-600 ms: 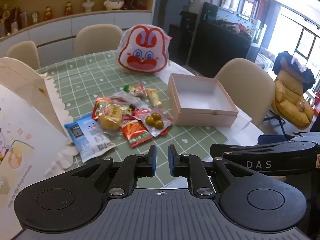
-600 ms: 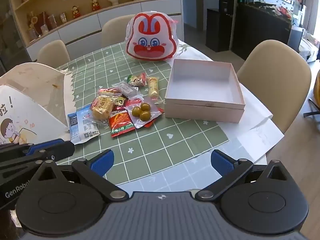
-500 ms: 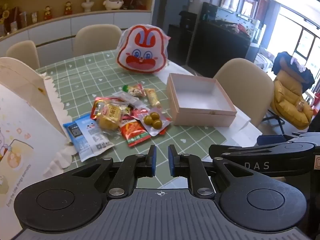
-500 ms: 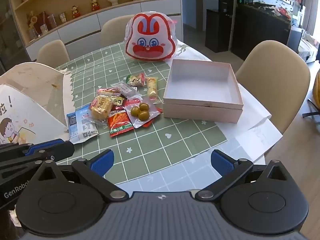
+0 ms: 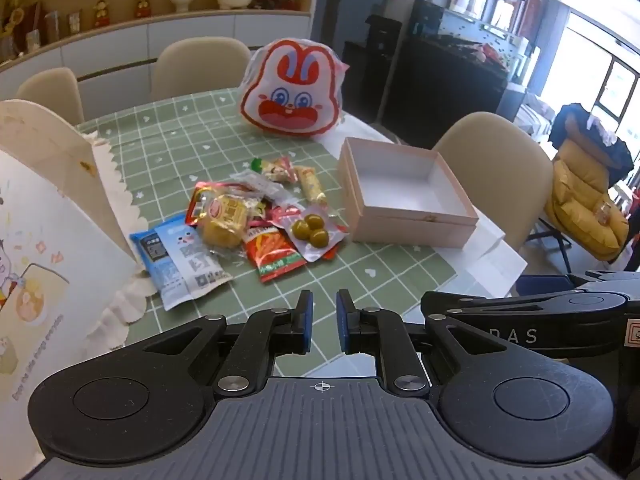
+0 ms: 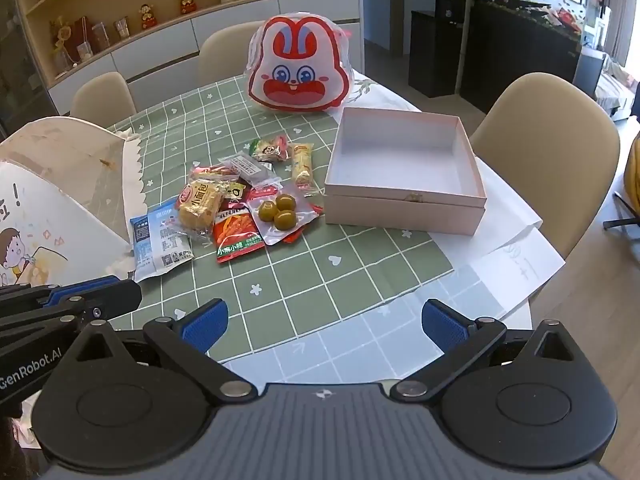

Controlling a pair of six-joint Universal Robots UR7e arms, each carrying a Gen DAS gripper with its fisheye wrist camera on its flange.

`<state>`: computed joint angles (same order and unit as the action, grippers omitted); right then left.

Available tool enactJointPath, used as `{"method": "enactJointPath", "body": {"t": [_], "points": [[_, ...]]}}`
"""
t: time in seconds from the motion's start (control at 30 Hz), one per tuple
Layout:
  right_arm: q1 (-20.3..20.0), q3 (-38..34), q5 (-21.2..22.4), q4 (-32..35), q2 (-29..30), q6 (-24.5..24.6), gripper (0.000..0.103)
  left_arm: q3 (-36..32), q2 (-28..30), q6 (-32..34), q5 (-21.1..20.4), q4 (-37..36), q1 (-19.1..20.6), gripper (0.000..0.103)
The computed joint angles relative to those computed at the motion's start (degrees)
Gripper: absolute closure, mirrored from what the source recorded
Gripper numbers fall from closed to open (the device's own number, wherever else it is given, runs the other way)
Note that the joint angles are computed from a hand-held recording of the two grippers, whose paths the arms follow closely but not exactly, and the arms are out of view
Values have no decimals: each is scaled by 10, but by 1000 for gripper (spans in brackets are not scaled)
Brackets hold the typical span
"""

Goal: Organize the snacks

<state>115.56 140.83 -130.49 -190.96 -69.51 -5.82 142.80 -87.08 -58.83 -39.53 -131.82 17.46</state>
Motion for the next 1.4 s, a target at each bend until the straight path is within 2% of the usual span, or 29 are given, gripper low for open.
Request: {"method": "enactJointPath", "body": {"t": [1.4], "points": [[-2,-3,-4,9,2,8,0,-1,9,-6,-15,-8,7,87]]}}
